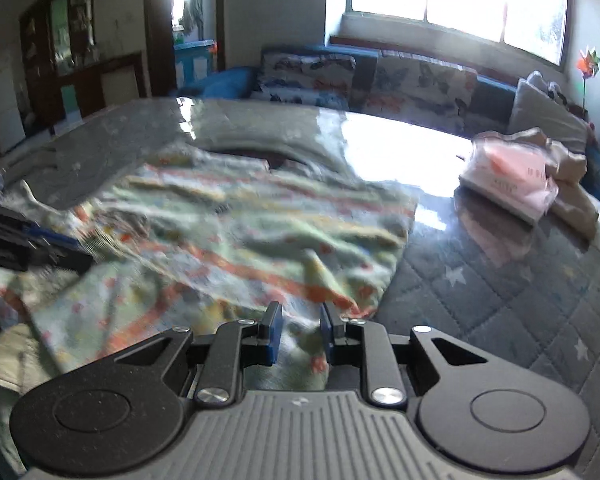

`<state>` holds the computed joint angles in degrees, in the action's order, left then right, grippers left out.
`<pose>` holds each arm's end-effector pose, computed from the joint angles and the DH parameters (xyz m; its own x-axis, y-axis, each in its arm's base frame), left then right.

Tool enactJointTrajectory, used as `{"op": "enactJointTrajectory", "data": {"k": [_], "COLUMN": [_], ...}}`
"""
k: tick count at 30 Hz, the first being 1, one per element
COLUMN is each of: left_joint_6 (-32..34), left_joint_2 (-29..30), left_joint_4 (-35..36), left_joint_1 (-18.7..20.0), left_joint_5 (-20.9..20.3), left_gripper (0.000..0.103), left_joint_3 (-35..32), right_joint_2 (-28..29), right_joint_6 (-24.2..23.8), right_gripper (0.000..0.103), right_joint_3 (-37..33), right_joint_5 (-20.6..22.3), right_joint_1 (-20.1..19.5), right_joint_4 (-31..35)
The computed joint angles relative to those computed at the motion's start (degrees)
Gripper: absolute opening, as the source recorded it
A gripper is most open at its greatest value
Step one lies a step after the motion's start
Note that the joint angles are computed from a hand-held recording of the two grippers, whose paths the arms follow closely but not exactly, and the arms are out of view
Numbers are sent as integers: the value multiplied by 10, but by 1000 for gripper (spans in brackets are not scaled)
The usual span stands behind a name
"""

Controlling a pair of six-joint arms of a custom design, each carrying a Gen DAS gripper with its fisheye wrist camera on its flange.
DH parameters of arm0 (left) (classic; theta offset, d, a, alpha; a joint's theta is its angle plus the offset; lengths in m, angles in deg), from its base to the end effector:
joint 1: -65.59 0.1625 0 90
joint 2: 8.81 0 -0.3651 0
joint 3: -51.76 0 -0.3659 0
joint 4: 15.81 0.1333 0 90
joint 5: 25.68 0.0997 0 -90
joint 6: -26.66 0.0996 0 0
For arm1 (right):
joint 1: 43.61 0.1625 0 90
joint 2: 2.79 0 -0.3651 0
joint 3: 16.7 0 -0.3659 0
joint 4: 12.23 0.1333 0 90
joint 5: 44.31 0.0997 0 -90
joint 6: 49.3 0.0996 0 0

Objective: Fold clothes

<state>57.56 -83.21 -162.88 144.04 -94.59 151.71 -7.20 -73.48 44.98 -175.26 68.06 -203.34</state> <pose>0.0532 -0.5844 0.3292 -0.7290 0.4311 -0.5317 0.6352 0.7154 -0.2911 0.3165 -0.6123 -0.1024 -0.6841 -0.1441 0.7150 -0.5991 0.6701 -0.4382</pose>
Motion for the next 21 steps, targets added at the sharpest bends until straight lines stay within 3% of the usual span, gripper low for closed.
{"op": "enactJointTrajectory", "data": {"k": [2, 9, 16, 21], "left_joint_6": [10, 16, 31, 52], "left_joint_2": [4, -6, -37, -45], "left_joint_4": [-11, -14, 35, 49], "left_joint_1": [0, -3, -6, -4], "left_joint_5": [8, -3, -58, -54], "left_gripper": [19, 19, 19, 20], "left_joint_3": [0, 1, 23, 45], "right_joint_2": [1, -31, -64, -67], "right_joint_6": [-3, -3, 4, -4], "right_gripper": [18, 19, 19, 19], "right_joint_3": [5, 57, 126, 146], "right_joint_5": [3, 8, 29, 5], "right_joint_1": [-5, 3, 14, 20], "right_joint_4": [-11, -33, -17, -7]}}
